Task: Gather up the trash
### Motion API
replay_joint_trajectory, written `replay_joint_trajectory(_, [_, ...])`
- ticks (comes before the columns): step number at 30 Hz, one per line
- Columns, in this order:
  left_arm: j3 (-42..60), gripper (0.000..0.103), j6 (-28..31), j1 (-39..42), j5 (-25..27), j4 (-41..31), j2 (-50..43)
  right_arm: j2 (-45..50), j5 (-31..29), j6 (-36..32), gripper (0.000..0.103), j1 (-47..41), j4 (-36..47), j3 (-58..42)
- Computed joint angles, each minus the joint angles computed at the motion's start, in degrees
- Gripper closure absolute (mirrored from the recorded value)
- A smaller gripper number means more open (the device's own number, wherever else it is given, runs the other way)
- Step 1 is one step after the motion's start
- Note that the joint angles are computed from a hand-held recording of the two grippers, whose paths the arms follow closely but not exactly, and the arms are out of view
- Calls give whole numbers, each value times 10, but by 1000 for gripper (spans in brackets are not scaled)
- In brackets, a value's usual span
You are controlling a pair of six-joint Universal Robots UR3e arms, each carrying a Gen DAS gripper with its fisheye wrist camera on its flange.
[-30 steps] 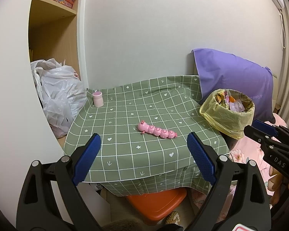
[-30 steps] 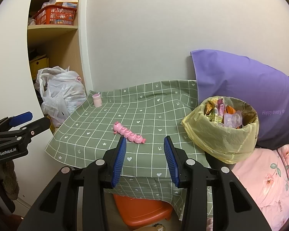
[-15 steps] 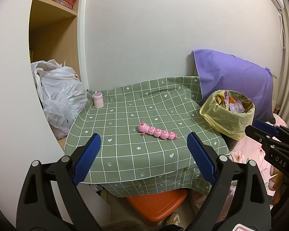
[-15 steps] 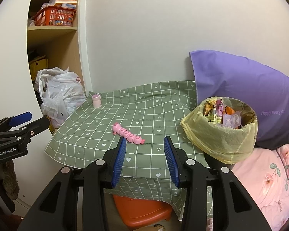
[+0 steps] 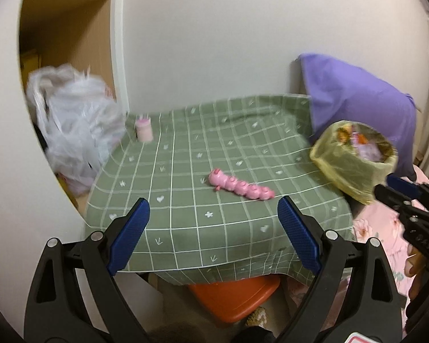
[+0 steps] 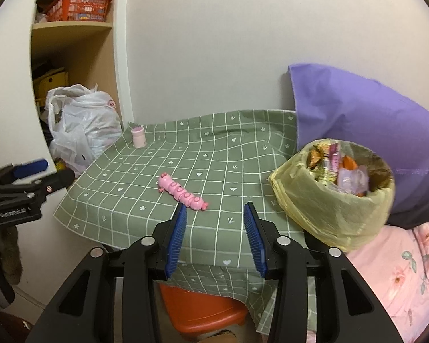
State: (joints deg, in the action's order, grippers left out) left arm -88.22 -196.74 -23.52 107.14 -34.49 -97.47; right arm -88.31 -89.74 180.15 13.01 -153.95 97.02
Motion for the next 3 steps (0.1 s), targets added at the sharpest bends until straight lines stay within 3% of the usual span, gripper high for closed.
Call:
replay_joint_trajectory(2, [47, 16, -15, 46, -38, -31, -58, 72, 57, -31, 48, -31, 19, -70])
replay_joint_trajectory(3, [98, 16, -22, 85, -80, -60, -110, 121, 79, -52, 48, -41, 44, -125])
